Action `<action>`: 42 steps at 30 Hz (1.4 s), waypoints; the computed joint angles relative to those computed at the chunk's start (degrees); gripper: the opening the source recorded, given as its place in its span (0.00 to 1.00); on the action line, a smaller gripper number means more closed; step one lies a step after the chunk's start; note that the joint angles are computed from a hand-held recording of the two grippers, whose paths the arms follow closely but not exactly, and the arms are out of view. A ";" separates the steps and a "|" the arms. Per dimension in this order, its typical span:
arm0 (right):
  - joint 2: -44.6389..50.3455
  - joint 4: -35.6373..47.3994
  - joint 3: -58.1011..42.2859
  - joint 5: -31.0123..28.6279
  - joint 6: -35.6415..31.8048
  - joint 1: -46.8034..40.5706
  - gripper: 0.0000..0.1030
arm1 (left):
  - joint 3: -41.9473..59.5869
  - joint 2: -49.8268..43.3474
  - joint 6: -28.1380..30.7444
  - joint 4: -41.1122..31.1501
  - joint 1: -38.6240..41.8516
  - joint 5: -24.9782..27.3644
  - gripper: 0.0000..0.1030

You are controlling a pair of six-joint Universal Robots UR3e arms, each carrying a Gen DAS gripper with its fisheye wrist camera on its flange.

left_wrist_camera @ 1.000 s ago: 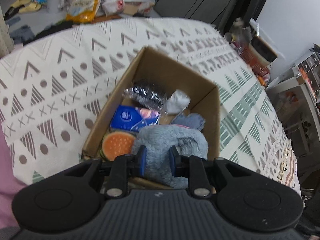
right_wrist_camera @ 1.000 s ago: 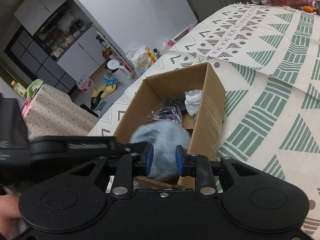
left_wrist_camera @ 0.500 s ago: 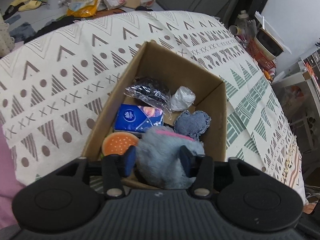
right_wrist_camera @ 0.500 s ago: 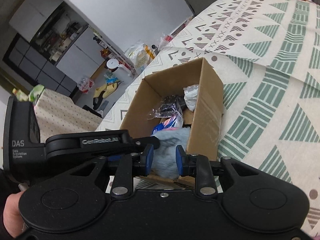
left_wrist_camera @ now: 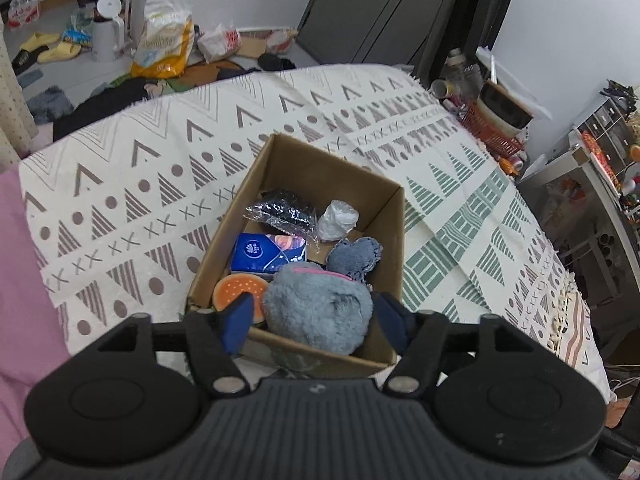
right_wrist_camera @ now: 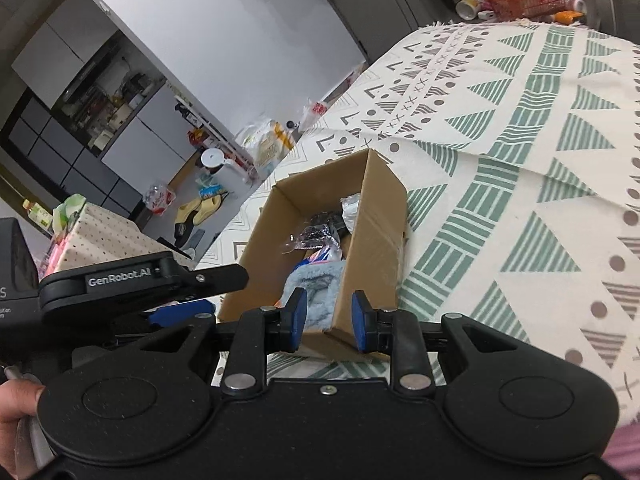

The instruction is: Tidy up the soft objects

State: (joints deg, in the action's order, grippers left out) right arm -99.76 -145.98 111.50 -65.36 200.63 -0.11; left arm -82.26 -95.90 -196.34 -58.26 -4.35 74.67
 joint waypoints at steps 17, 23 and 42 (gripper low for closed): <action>-16.36 11.59 0.30 -14.04 6.08 5.28 0.83 | -2.96 14.12 5.86 -6.18 -2.54 4.42 0.81; -19.57 16.08 -3.16 -19.67 6.03 8.00 0.96 | -0.57 17.06 6.07 -9.55 -3.95 7.49 0.90; -26.05 30.99 -13.89 -32.61 7.45 17.81 1.00 | 4.93 25.01 4.75 -15.86 -11.90 16.01 1.00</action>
